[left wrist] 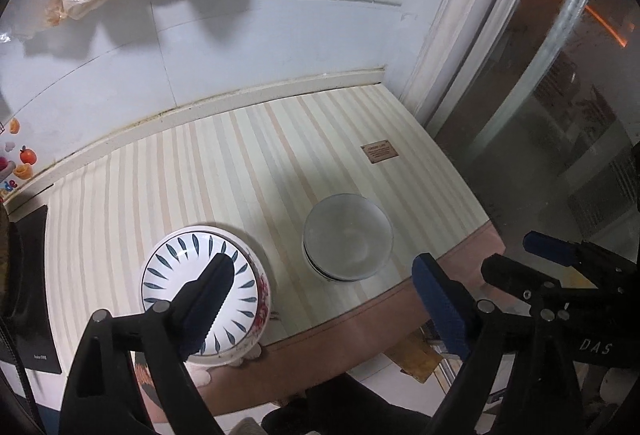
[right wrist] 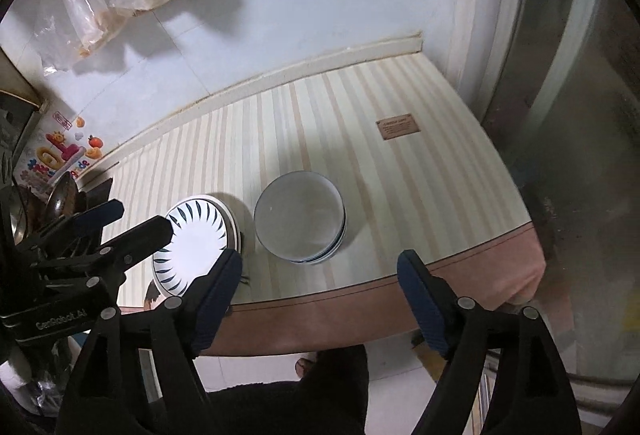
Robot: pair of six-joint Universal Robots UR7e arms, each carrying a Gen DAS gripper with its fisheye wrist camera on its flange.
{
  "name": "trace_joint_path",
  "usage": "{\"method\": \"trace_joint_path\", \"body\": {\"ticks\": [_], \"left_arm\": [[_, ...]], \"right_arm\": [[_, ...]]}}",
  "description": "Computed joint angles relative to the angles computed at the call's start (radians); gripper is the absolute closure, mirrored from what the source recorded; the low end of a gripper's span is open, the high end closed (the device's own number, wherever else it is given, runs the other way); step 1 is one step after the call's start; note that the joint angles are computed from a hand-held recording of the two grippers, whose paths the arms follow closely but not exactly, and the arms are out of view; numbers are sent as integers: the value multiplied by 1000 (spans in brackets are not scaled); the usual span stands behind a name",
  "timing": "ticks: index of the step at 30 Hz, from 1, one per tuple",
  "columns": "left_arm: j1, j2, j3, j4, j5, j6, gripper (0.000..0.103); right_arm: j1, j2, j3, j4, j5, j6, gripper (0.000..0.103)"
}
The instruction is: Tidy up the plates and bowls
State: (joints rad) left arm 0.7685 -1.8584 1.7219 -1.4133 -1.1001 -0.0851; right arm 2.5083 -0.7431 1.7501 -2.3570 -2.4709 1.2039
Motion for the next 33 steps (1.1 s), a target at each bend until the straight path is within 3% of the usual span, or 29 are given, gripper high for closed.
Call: {"method": "trace_joint_path", "body": {"ticks": [8,15,28,33], "left_arm": [[-56,-21,-41,57,-2,-39,11],[-56,-18,-33,49,5,-50,12],[27,48,40,-39,20,-5,11],[113,135,56,-68,-7,38,12]], "right_arm": [[81,-27,-47,172,-69,125,18],[93,-39,-51,192,-79,145,17],[-8,-60,46,43,-17,76,17],[-86,-56,122,-135,30,-17,17]]}}
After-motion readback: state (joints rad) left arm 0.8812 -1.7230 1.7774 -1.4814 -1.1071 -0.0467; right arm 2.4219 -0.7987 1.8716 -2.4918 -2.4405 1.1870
